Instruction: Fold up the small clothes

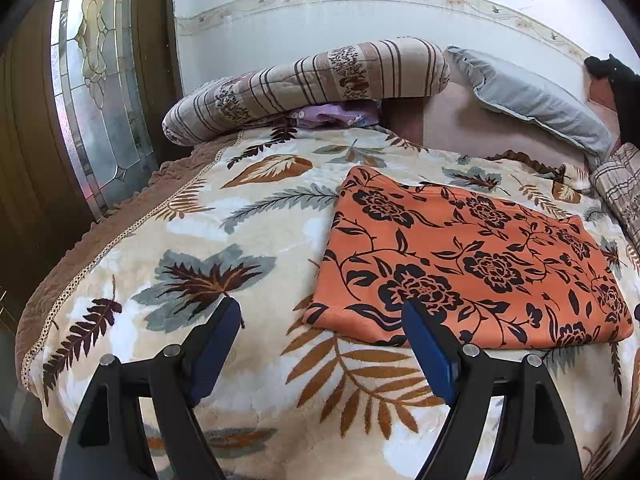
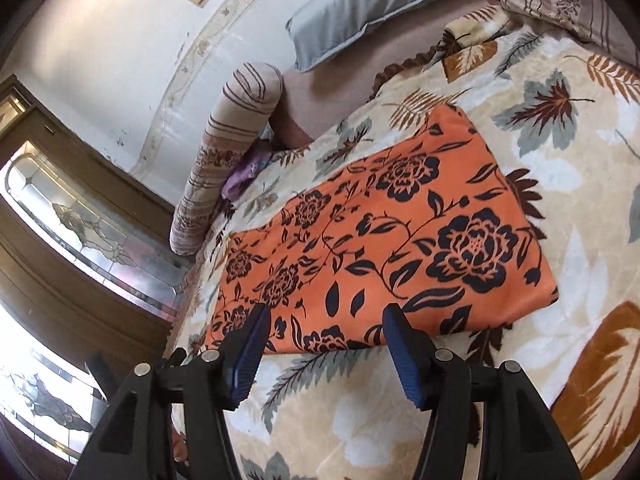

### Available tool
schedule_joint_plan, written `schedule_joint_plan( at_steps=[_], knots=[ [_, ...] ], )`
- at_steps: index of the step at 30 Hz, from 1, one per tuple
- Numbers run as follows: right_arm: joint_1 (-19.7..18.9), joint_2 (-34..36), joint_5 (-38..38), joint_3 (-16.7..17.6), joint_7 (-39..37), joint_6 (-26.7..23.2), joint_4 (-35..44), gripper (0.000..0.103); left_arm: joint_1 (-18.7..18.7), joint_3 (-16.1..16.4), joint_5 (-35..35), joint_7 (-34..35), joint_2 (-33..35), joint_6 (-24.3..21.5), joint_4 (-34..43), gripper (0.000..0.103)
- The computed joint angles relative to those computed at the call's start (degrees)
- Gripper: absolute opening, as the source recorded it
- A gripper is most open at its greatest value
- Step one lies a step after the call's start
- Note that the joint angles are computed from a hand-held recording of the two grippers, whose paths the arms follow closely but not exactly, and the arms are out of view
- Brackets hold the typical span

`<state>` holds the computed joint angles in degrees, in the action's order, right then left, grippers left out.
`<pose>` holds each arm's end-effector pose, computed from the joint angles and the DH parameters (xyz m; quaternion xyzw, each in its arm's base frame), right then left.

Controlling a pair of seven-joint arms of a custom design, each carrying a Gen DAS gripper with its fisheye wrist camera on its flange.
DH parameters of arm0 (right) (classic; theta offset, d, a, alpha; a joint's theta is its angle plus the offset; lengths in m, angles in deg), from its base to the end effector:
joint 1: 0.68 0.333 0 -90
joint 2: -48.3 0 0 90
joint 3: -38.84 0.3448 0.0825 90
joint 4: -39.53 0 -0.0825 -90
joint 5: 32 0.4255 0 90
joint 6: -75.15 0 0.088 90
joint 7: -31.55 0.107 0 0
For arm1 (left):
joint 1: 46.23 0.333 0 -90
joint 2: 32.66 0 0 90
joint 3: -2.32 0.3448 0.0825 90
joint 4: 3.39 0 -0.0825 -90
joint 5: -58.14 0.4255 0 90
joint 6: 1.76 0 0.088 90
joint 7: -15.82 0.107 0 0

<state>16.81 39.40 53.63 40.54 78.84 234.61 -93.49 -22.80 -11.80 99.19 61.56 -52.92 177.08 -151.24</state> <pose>0.5219 0.1346 0.4455 -0.5493 0.6876 0.0422 0.4730 0.4771 0.0165 0.4659 -0.6979 0.5710 -0.2521 0.3512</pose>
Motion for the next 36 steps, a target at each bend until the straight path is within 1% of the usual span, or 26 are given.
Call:
schedule_joint_plan(
  at_steps=[3,5,7,9,10,13,15,16,17,18,19,21,23,24,26,28,30,32,36],
  knots=[
    [0.1,0.3,-1.2,0.2,0.9,0.1,0.0,0.063,1.3,-1.3,0.8,-1.0,-0.3,0.1,0.0,0.083],
    [0.1,0.3,-1.8,0.3,1.0,0.2,-0.1,0.063,3.6,-3.5,2.5,-2.4,-1.1,0.5,0.0,0.083],
    [0.1,0.3,-2.2,0.2,1.1,0.3,-0.2,0.063,5.2,-5.4,3.9,-3.8,-2.1,-0.1,0.2,0.083],
    [0.1,0.3,-1.6,0.0,0.7,0.1,-0.3,0.063,5.9,-6.8,5.0,-5.5,-3.0,-0.9,0.6,0.083],
    [0.0,0.3,-1.2,-0.1,0.3,-0.1,-0.3,0.063,5.5,-6.8,5.2,-6.0,-3.2,-1.3,0.8,0.083],
    [-0.2,0.1,-0.2,-0.3,-1.2,-0.1,-0.5,0.063,2.5,-6.0,5.1,-7.1,-4.4,-2.3,1.3,0.083],
    [-0.4,-0.1,0.0,-0.5,-1.4,-0.5,-0.5,0.063,1.9,-7.1,6.1,-8.2,-5.6,-2.8,1.8,0.083],
    [-0.5,-0.1,0.3,-0.6,-1.7,-0.9,-0.6,0.063,1.4,-7.3,6.5,-8.6,-5.8,-2.9,2.0,0.086],
    [-0.6,-0.2,0.5,-0.6,-1.9,-1.0,-0.6,0.063,0.2,-7.0,6.4,-8.6,-6.1,-2.8,2.1,0.091],
    [-0.7,-0.2,0.5,-0.6,-2.1,-1.1,-0.5,0.064,-1.0,-6.4,6.0,-8.5,-6.2,-2.8,2.1,0.094],
    [-0.8,-0.2,0.2,-0.6,-2.2,-1.3,-0.5,0.064,-3.7,-4.6,4.5,-7.5,-6.3,-2.7,1.8,0.097],
    [-0.8,-0.1,-0.2,-0.5,-2.2,-1.3,-0.4,0.064,-11.1,1.0,-0.2,-3.2,-5.6,-2.6,1.1,0.097],
    [-0.8,0.2,-0.6,-0.4,-1.8,-1.4,-0.2,0.064,-16.1,4.5,-4.4,0.8,-5.1,-3.3,0.6,0.097],
    [-0.8,0.3,-0.8,-0.4,-1.6,-1.5,-0.1,0.064,-18.0,5.7,-6.3,2.8,-4.7,-3.6,0.5,0.097],
    [-0.7,0.5,-1.5,-0.2,-1.1,-1.1,0.1,0.064,-18.0,5.0,-7.9,4.2,-4.3,-4.4,0.2,0.097],
    [-0.7,0.6,-1.6,-0.2,-1.4,-0.8,0.3,0.064,-15.9,2.7,-7.8,3.7,-3.8,-6.3,0.6,0.097],
    [-0.7,0.6,-1.0,-0.3,-1.9,-1.1,0.6,0.064,-15.0,1.9,-7.7,3.4,-3.3,-8.4,1.0,0.097],
    [-0.9,0.6,-0.4,-0.5,-2.4,-1.5,0.7,0.064,-14.2,1.4,-7.1,2.7,-3.2,-9.7,1.0,0.097],
    [-1.4,0.7,-1.3,-0.8,-1.6,-2.8,0.7,0.064,-14.5,2.9,-7.0,2.9,-2.9,-11.7,0.3,0.097]
  ],
)
